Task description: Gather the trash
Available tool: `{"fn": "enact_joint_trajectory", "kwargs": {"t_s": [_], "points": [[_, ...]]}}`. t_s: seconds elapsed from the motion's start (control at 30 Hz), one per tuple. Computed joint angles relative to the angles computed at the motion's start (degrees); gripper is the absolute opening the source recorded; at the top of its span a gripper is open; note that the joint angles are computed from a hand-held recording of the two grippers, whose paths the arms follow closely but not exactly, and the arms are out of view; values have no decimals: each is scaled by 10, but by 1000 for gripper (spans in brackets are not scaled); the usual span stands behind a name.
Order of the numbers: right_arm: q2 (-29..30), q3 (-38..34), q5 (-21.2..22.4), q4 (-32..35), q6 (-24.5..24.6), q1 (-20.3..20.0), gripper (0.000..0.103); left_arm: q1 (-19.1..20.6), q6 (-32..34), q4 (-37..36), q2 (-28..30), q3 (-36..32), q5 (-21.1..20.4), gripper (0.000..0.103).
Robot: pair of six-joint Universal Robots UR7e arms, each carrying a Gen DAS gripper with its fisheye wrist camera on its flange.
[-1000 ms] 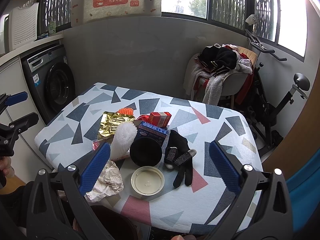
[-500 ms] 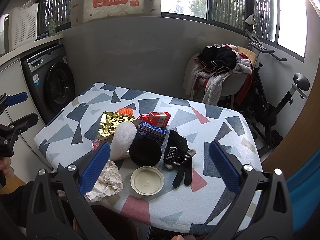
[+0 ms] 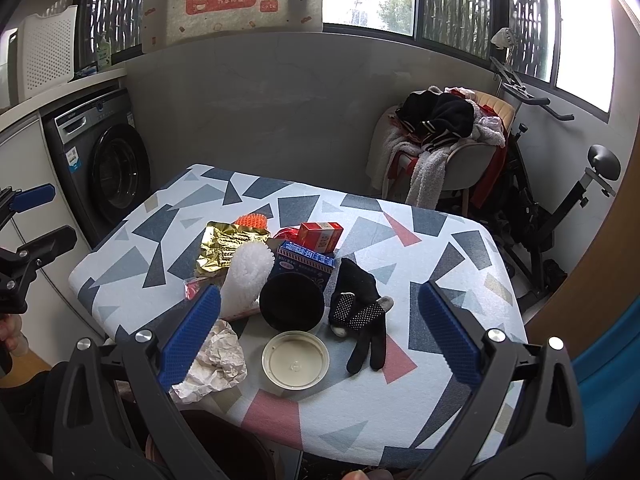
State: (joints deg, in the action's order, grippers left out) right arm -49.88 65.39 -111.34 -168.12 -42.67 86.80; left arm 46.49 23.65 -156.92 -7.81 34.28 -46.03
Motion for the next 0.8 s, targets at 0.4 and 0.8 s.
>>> {"fn": "enact_joint_trajectory", "kwargs": {"t_s": [0.4,0.8], "points": [[0,0,-1,0,-1,0,97,-1,0,-6,-4,10,1,98],[-1,15,1,-8,-4,-5,97,5,-26,10,-27,57,-55,98]]}}
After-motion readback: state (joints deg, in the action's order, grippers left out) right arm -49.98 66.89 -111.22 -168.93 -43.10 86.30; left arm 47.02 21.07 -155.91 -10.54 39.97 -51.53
